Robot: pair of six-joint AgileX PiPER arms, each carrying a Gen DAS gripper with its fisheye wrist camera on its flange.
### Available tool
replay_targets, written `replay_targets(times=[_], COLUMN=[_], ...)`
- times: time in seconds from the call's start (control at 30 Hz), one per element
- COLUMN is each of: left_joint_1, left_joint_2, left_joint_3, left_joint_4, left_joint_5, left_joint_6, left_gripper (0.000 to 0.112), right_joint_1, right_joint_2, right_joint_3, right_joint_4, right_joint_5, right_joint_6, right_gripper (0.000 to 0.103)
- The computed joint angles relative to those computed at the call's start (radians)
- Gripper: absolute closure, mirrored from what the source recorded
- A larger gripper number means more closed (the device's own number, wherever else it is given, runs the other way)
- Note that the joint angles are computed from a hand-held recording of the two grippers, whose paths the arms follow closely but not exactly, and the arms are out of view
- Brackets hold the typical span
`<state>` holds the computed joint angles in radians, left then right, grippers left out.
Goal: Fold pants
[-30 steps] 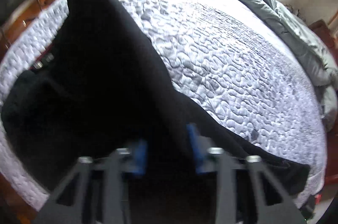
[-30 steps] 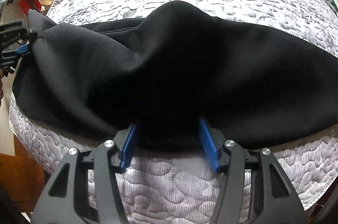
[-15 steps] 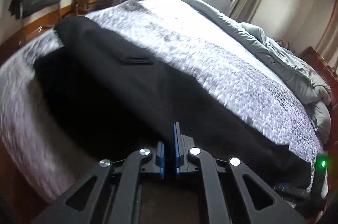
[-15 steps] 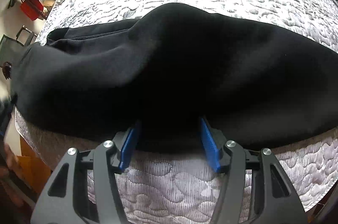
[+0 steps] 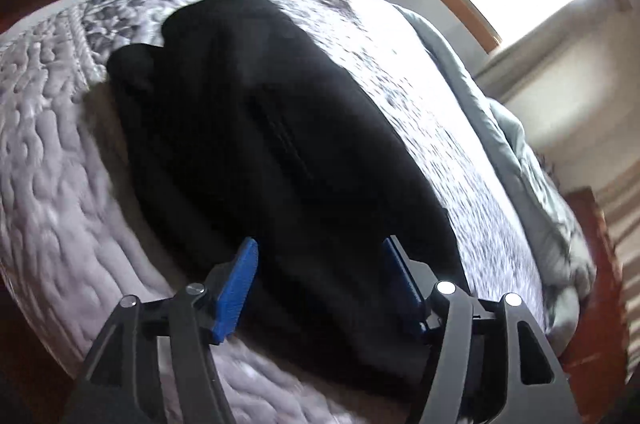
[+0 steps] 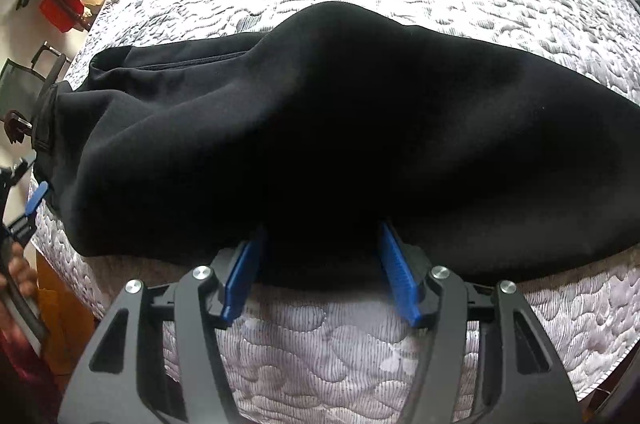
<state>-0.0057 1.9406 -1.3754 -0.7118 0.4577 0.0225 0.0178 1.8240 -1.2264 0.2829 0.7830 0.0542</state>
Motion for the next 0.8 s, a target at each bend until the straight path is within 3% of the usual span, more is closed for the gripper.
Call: replay_targets(times=[0.1, 0.2, 0.23, 0.27, 0.4, 0.47, 0.53, 0.67, 0.77, 0.8], left_joint_1=[0.058, 0.066, 0.062, 0.058, 0.047, 0.025, 0.023, 0.064, 0.095, 0.097], left_joint_2=[0.088, 0.127, 0.127, 0.123, 0.049, 0.0, -0.022, 0.016, 0.079, 0.092], left_joint_3=[-0.111, -0.172, -0.175, -0.169, -0.051, 0.011, 0.04, 0.002, -0.091, -0.112], left_joint_4=[-0.04, 0.016, 0.044, 0.065, -0.006, 0.032, 0.031, -0.03, -0.06, -0.075], left_joint_5=[0.113, 0.15, 0.142, 0.125, 0.013, -0.062, -0.076, 0.032, 0.172, 0.196], left_joint_6=[0.014, -0.04, -0.064, -0.077, -0.01, -0.024, -0.013, 0.064, 0.071, 0.084], left_gripper=[0.051, 0.07, 0.084, 0.089, 0.096, 0.097, 0.097, 0.097, 0.078, 0.062], right_joint_1=[0.009, 0.019, 0.021, 0.021, 0.017, 0.017, 0.018, 0.026, 0.03, 0.031], right_joint_2=[0.005, 0.008, 0.01, 0.012, 0.016, 0.022, 0.026, 0.031, 0.034, 0.036], right_joint_3=[-0.009, -0.014, -0.016, -0.019, -0.027, -0.038, -0.043, -0.049, -0.053, -0.054], right_joint_4=[-0.013, -0.027, -0.031, -0.032, -0.028, -0.03, -0.029, -0.044, -0.051, -0.053], right_joint_5=[0.004, 0.003, 0.004, 0.007, 0.017, 0.026, 0.03, 0.03, 0.029, 0.029], right_joint_6=[0.013, 0.027, 0.031, 0.033, 0.025, 0.028, 0.029, 0.039, 0.046, 0.047], right_gripper=[0.04, 0.038, 0.038, 0.038, 0.038, 0.037, 0.036, 0.034, 0.032, 0.032])
